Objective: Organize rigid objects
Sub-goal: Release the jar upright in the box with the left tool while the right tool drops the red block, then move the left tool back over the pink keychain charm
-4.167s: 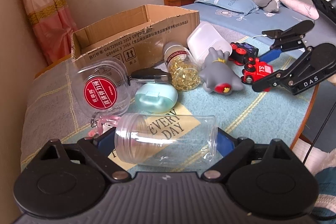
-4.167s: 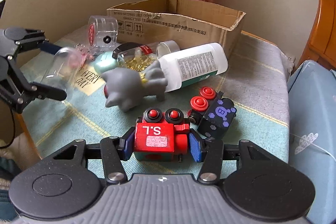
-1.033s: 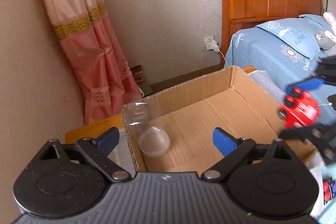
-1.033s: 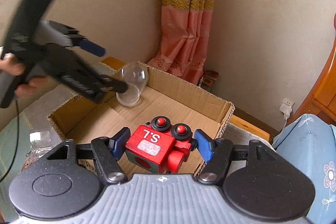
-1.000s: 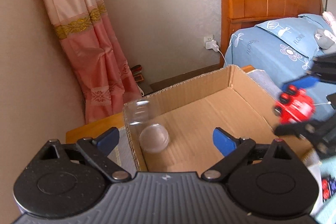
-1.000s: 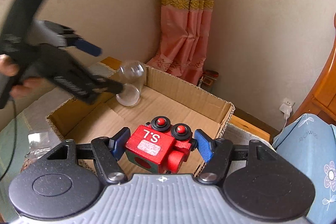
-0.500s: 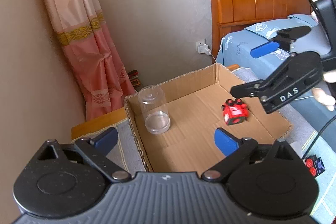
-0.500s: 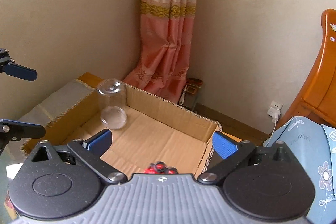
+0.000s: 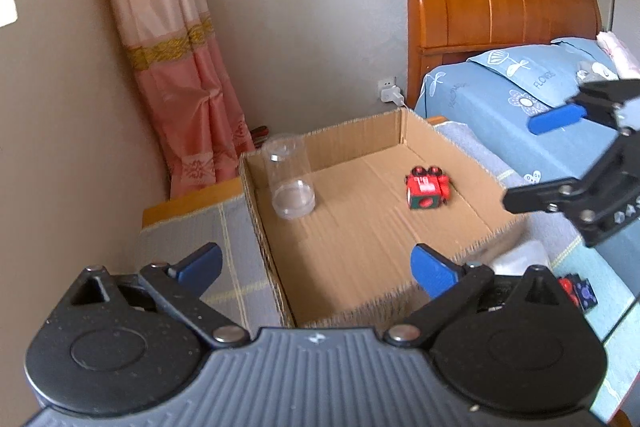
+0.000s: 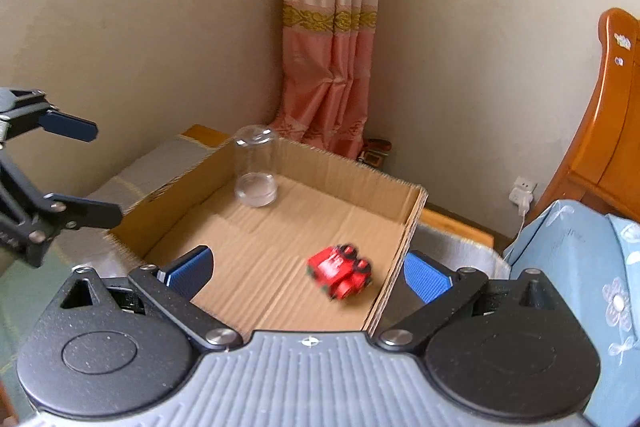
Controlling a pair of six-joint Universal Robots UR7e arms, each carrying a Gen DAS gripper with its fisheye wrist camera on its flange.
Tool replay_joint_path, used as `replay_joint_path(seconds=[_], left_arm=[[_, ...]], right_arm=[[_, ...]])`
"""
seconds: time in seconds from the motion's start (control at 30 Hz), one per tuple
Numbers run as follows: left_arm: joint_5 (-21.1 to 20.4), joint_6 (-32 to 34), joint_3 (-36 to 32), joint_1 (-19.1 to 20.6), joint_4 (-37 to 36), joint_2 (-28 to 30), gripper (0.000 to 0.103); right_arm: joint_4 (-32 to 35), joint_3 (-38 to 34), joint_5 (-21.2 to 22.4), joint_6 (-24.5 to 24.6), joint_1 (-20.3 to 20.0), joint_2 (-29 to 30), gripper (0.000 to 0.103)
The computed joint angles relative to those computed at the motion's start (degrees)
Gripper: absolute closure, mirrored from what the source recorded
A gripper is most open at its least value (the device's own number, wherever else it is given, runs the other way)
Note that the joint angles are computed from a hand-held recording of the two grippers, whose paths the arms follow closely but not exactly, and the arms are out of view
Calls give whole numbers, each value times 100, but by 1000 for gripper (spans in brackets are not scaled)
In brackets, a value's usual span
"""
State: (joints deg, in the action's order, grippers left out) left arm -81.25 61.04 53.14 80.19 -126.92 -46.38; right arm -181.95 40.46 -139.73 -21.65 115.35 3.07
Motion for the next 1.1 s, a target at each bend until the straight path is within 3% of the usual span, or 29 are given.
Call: replay_joint_path(seconds=[0.3, 0.5, 0.83, 1.0, 1.1], left_arm=[[-163, -210, 603, 317, 7, -445, 2], [-226, -91, 1146, 533, -437, -706, 2], [-481, 208, 1857, 776, -785, -1092, 2], [-328, 405, 2018, 831, -794, -1148, 2], [-280, 170, 1945, 879, -595, -1107, 2]], right_arm=[[-1224, 1549, 70, 438, 177, -306, 0], [-1794, 2161, -267, 462, 242, -184, 0], [-1825, 3141, -628, 1839, 79, -311, 0], [-1844, 3083, -669, 1922, 10, -224, 0], [-2035, 2855, -637, 1342, -42, -74, 0]])
